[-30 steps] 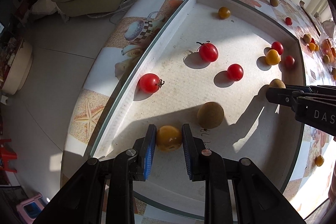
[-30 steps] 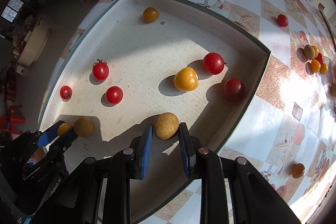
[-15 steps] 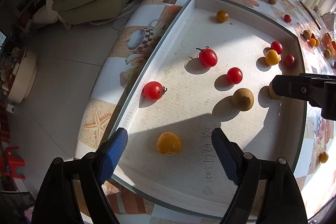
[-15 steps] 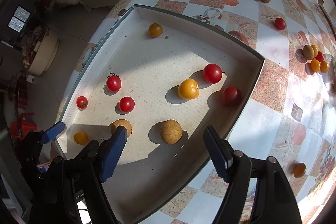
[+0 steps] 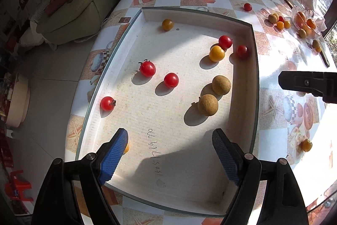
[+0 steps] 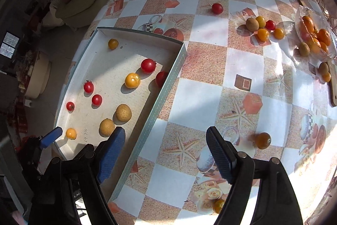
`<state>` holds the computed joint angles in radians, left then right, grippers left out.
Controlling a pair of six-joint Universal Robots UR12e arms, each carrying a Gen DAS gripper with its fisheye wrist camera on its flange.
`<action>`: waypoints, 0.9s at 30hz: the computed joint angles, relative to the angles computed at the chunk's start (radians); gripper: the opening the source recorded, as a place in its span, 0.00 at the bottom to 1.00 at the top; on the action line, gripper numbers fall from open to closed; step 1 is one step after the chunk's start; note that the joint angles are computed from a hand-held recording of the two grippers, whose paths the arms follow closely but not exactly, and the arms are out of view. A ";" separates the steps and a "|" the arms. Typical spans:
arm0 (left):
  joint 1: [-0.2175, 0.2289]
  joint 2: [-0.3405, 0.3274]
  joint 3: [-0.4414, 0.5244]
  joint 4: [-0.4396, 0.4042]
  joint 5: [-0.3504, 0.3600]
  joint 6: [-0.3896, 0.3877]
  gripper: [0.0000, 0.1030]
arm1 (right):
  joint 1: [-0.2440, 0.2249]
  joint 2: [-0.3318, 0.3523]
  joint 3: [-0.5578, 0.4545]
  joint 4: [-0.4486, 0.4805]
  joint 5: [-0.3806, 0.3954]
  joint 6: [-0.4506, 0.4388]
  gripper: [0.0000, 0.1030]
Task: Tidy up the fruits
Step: 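Move both open grippers back over the tablecloth toward a dark brown tomato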
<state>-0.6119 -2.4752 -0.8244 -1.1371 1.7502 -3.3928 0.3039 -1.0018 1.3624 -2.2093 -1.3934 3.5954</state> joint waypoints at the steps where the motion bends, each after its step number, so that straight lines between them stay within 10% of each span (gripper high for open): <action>1: -0.005 -0.002 0.006 0.002 -0.004 0.008 0.81 | -0.004 -0.012 0.016 0.002 -0.010 0.008 0.80; 27: -0.102 -0.094 0.165 -0.066 -0.204 0.048 0.81 | -0.082 -0.119 0.208 -0.001 -0.066 0.035 0.80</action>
<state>-0.7142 -2.5693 -0.6591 -1.2034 1.5459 -3.3444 0.2221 -1.1203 1.5709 -2.2100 -1.4596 3.6308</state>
